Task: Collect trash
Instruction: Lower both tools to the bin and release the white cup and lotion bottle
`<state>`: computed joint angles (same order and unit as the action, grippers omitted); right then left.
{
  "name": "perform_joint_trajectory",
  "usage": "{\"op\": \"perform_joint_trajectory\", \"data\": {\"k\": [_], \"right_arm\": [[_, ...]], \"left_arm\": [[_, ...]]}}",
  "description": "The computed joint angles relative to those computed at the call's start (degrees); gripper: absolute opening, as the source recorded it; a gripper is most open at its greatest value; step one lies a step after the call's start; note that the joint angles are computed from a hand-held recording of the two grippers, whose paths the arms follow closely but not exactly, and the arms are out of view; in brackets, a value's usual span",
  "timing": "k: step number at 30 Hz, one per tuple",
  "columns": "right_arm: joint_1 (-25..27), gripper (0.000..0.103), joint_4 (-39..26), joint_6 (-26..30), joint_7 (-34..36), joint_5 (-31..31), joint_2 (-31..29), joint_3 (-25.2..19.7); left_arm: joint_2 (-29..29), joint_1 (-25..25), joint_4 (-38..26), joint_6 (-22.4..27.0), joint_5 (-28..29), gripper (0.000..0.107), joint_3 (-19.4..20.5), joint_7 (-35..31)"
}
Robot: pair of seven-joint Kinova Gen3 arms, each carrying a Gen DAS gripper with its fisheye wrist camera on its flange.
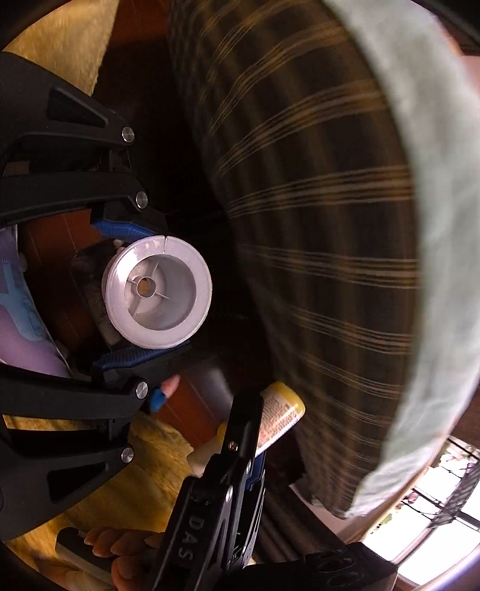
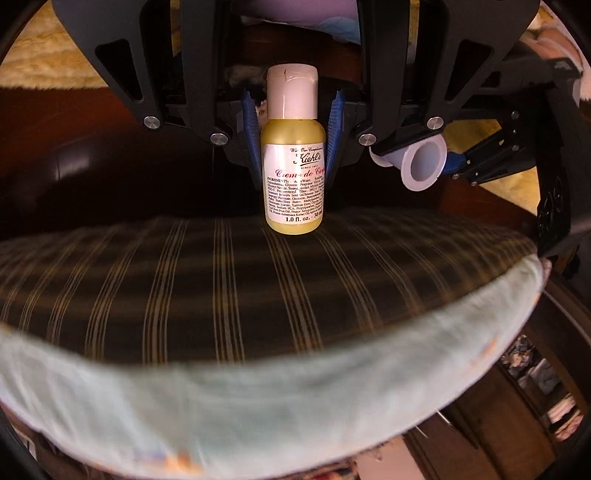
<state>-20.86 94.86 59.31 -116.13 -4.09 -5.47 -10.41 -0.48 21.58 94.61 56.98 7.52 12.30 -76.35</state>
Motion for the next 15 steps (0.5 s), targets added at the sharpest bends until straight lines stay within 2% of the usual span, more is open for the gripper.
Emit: {"op": "perform_joint_trajectory", "data": {"k": [2, 5, 9, 15], "right_arm": [[0.0, 0.032, 1.5, -0.5, -0.7, -0.5, 1.0, 0.0], [-0.6, 0.032, 1.3, 0.3, -2.4, 2.5, 2.2, -1.3], [-0.8, 0.032, 1.9, -0.3, -1.9, 1.4, 2.9, 0.0], [-0.7, 0.033, 1.3, -0.7, -1.8, 0.7, 4.3, 0.7]], "left_arm": [[1.1, 0.1, 0.8, -0.6, -0.3, 0.045, 0.0, -0.2], [2.5, 0.5, 1.5, -1.2, -1.9, 0.045, 0.1, 0.4], [4.2, 1.7, 1.2, -1.6, -3.9, 0.045, 0.3, 2.2], [6.0, 1.9, 0.7, -1.6, -2.3, 0.046, 0.0, 1.5]]}}
